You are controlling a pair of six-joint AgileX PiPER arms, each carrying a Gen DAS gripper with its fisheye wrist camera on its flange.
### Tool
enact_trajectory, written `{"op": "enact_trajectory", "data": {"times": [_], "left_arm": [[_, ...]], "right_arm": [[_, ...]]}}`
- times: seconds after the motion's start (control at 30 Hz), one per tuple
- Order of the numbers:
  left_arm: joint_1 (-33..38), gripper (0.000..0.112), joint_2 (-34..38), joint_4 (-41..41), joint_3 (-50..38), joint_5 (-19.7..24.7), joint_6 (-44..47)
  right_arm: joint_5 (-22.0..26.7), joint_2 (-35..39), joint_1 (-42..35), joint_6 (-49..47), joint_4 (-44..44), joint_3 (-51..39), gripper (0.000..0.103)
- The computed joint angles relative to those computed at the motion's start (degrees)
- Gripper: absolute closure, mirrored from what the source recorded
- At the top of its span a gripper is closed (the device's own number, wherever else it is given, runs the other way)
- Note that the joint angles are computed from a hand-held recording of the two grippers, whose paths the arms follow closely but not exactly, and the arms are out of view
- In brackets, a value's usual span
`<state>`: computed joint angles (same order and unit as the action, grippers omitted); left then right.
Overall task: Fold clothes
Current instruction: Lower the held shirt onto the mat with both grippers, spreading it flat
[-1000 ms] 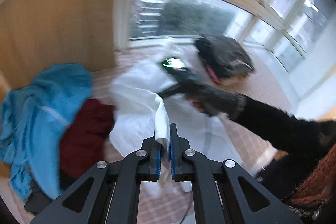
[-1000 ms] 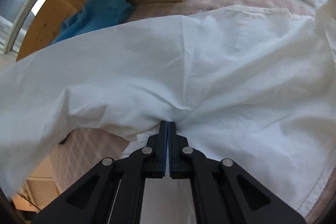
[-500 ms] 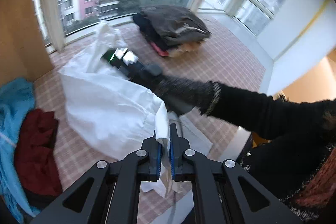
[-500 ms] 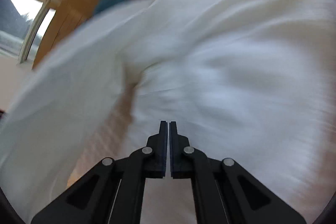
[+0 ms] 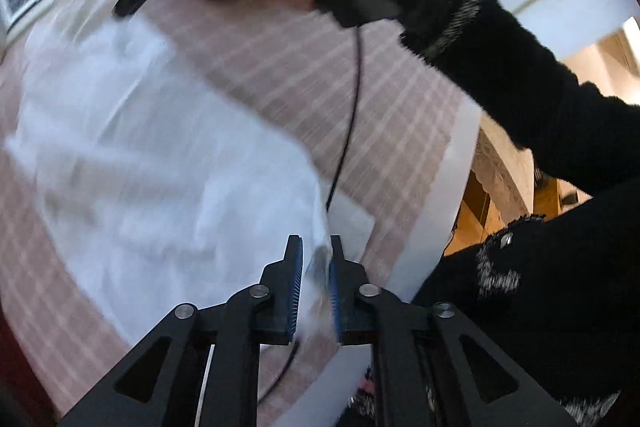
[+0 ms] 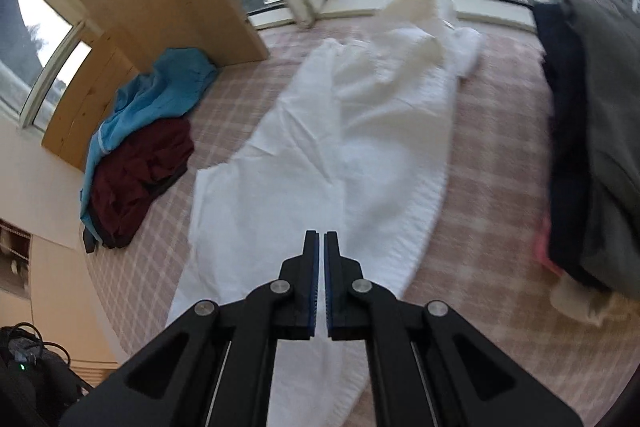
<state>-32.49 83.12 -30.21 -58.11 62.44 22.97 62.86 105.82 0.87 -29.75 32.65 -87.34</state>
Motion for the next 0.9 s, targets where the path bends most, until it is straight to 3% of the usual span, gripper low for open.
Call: {"op": "enact_trajectory", "data": {"times": [0.07, 0.17, 0.33, 0.5, 0.57, 0.7, 0.83, 0.9], "left_arm": [[5.3, 0.084, -4.3, 0.2, 1.4, 2.5, 1.6], [16.7, 0.083, -4.7, 2.3, -1.6, 2.4, 4.4], [25.7, 0.085, 8.6, 4.5, -13.1, -5.5, 5.3], [26.8, 0.087, 24.0, 1.1, -22.6, -8.0, 9.6], [26.4, 0.092, 28.1, 2.8, -24.3, -7.9, 9.2], [27.6, 0.097, 30.3, 6.7, -22.1, -9.6, 9.0], [30.9, 0.100, 27.4, 6.0, -18.2, -11.8, 10.3], [32.9, 0.100, 24.2, 0.1, -16.1, -9.0, 15.9]], "right_arm": [[-0.9, 0.9, 2.2, 0.4, -0.6, -2.0, 0.100], [-3.6, 4.1, 6.8, 3.0, -3.4, -5.7, 0.100], [-3.8, 12.9, 11.0, 8.5, -5.8, -15.6, 0.100], [0.8, 22.3, 12.2, 11.6, -5.6, -27.6, 0.100], [1.7, 24.1, 13.5, 13.8, -11.2, -30.3, 0.100], [-0.1, 22.8, 12.4, 19.0, -22.5, -27.7, 0.100], [-0.6, 16.9, 6.9, 11.5, -11.0, -19.8, 0.100], [-1.3, 12.1, 6.7, 6.8, -7.0, -13.5, 0.100]]}}
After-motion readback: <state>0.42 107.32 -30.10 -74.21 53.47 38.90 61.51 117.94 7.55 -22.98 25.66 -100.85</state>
